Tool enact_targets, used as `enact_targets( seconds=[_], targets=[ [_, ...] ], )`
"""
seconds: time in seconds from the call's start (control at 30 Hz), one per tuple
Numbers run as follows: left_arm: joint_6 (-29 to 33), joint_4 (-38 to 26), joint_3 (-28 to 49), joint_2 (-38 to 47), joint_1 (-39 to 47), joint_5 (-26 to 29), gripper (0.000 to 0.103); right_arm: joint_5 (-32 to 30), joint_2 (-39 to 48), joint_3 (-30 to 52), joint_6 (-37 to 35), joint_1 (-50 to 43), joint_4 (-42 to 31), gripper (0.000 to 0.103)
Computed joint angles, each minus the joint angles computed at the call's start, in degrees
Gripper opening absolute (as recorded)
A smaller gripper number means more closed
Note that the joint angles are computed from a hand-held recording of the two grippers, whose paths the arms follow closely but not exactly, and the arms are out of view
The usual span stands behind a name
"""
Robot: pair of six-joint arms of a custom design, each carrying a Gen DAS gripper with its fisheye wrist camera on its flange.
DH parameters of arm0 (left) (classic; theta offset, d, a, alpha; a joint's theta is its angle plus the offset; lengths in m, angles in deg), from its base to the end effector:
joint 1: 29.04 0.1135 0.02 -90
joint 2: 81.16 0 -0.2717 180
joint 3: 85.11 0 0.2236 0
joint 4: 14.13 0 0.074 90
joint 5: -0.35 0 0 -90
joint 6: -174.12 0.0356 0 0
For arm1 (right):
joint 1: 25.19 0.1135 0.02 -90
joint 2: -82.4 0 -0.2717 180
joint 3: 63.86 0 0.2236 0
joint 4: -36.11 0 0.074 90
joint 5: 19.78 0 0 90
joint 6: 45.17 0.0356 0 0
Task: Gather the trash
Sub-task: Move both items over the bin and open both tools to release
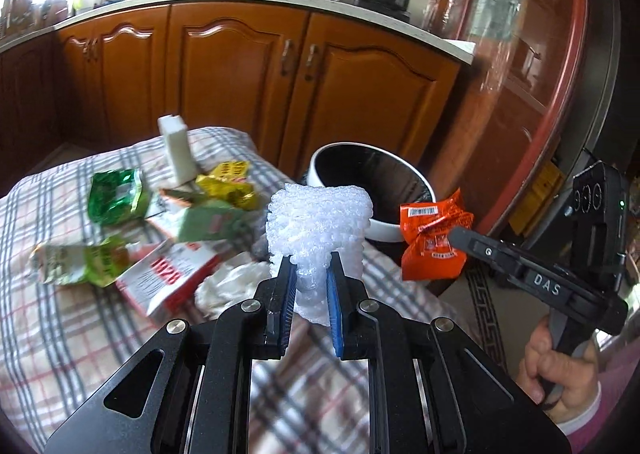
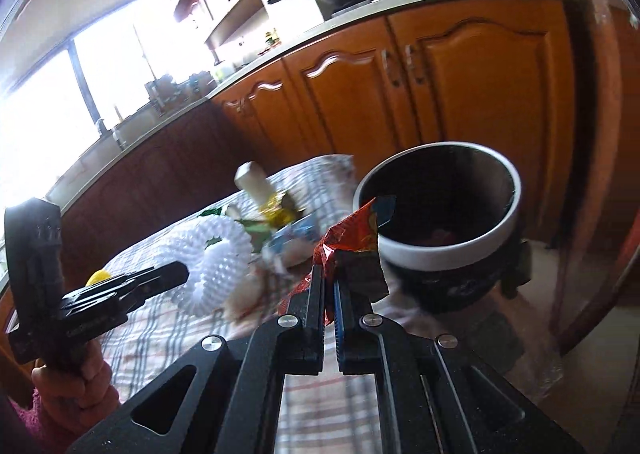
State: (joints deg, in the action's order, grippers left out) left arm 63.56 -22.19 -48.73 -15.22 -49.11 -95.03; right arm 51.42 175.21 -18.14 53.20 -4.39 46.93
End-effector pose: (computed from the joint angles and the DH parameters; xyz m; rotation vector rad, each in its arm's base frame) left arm 0.1800 -0.0622 0.1845 -0.0613 2.2382 -0.2836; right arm 0.2506 0.1075 0.1574 -0.4277 2.1985 0.6423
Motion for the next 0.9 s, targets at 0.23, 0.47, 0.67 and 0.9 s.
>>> enact_targets(
  seconds=[0.23,0.47,0.67,0.9],
  targets=[
    [-0.16,3.46,5.34,9.35,-1.38,1.03,0.013,-0.96,3.81,5.21,-2.78,-5.28,-2.01,0.004],
    [1.07,4.24,13.28,18.17,-2.66,1.29,0.013,-0.96,8.83,12.38,-5.02,-8.30,-4.42,0.004],
    [1.91,3.20,20.94,25.57,-2.64,1.64,0.014,-0.76,13.34,19.76,-6.85,-10.12,-8.39,0.004],
    [2.03,0.44,30.34,35.00,-0.53,5.10,0.014,-0.02,19.37,27.76,-8.19,-10.95,-12.61,0.004]
  ],
)
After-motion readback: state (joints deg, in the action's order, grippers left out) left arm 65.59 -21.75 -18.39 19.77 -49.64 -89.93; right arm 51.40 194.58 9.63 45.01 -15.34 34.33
